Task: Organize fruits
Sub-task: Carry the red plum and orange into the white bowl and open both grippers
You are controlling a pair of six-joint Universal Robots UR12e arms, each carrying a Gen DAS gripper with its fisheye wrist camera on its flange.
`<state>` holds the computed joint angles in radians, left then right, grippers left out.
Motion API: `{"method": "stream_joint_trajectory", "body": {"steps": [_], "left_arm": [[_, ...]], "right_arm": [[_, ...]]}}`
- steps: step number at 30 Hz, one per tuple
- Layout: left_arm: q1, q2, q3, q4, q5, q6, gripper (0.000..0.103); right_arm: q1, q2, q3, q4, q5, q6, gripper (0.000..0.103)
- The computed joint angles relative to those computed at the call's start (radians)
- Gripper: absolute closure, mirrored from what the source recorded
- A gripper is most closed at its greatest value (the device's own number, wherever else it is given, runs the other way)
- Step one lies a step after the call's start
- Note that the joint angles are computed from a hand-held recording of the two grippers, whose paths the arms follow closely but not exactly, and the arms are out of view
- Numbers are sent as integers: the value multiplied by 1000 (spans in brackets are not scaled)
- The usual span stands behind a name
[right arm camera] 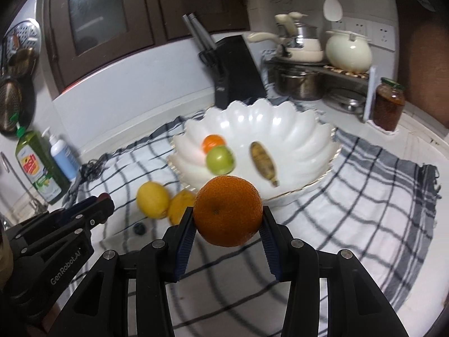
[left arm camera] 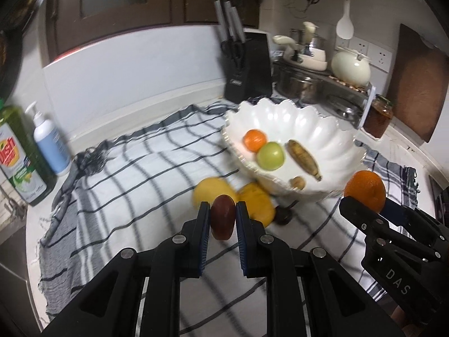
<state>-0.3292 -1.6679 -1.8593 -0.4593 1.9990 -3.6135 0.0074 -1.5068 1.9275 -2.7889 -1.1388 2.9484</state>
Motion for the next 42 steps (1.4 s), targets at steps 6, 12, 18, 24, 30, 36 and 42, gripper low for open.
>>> {"method": "stream_joint_trajectory", "body": {"steps": [6,12,18,24,30,36,42], "left_arm": [[-7,-40,56,9,-11,25,84],[-6,-79,107,24,-16,47,84],[4,-119,156,22,-36,65,84],[18,-154,189,10,-67,72,84],[30,-181,209,-8,-96,75,84],[39,-206,228,-31,-126,69,83],[43,-212,232,-43,-116,56,63]], "right_arm": [[-25,16,-28,-13,-9,7,57],[-36,44,-62,-29,-29,3,57],[-38,78,-105,-25,-51,0,57],[-33,116,-149,-6,-68,-20,57],[-28,153,-183,21,-86,-35,57],[-25,181,-210,54,-96,-51,57],[-17,198,-226,59,-124,-60,55]]}}
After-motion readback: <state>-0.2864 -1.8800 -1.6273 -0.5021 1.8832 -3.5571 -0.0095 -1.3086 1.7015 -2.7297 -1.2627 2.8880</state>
